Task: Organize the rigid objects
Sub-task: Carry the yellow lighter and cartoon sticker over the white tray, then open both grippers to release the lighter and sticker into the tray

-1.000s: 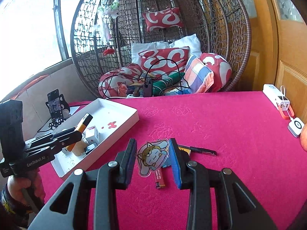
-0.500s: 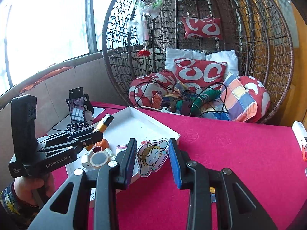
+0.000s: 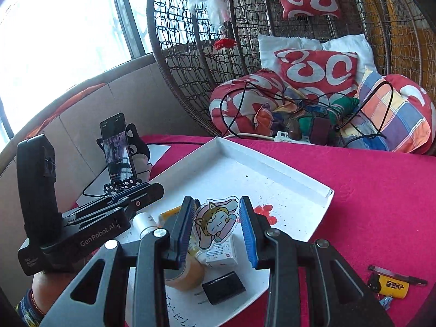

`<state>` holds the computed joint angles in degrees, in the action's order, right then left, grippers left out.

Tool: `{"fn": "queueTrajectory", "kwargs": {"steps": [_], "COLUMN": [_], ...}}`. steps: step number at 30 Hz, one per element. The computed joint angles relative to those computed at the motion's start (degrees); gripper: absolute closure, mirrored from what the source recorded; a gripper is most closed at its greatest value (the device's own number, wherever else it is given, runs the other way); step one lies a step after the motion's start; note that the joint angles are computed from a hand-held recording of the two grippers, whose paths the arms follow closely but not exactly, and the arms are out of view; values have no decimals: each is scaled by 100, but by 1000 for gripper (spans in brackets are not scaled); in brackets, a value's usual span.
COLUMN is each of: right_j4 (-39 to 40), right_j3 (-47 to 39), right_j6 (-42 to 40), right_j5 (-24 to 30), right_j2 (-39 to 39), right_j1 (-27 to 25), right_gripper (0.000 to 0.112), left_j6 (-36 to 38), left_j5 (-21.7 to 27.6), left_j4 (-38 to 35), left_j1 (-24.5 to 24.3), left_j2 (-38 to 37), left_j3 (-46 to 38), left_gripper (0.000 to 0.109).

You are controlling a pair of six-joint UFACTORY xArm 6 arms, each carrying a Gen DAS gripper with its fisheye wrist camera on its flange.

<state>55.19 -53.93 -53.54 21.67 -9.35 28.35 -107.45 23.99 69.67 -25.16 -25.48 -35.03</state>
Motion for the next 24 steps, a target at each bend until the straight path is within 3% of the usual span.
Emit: {"fn": "queueTrajectory", "kwargs": {"steps": [5, 6, 7, 9, 11, 12, 15, 17, 20, 24], "right_j4": [156, 225, 254, 379, 690, 780, 1160, 1730, 2629, 3630], "right_j3": [5, 23, 57, 155, 261, 338, 552, 748, 965, 1048], "right_j6": [-3, -28, -24, -87, -311, -381, -694, -1232, -2022, -2814], "right_j5": [-156, -124, -141, -257, -353, -428, -551, -538, -832, -751], "right_j2": [190, 179, 154, 70, -49, -125, -377, -668, -1040, -1485], "right_j1": [109, 96, 91, 94, 88, 92, 86, 35, 9, -200], "right_gripper": [78, 75, 70, 26, 9, 9, 9, 9, 9, 9], "left_j6": [-399, -448, -494, -667, -907, -1023, -1319, -1308, -1248, -1166], "left_j5": [44, 133, 239, 492, 590, 640, 1120, 1544, 1713, 1912], "left_j4": [98, 71, 37, 29, 153, 203, 424, 469, 546, 656], "left_j1": [-26, -72, -131, -274, -397, -474, -897, -1223, -1434, -1723], "left_j2": [-81, -103, -129, -188, -244, -276, -390, -433, -412, -313], "left_j3": [114, 123, 136, 157, 186, 200, 188, 129, -15, -224], "left_gripper": [82, 70, 52, 39, 38, 34, 6, 6, 6, 6]}}
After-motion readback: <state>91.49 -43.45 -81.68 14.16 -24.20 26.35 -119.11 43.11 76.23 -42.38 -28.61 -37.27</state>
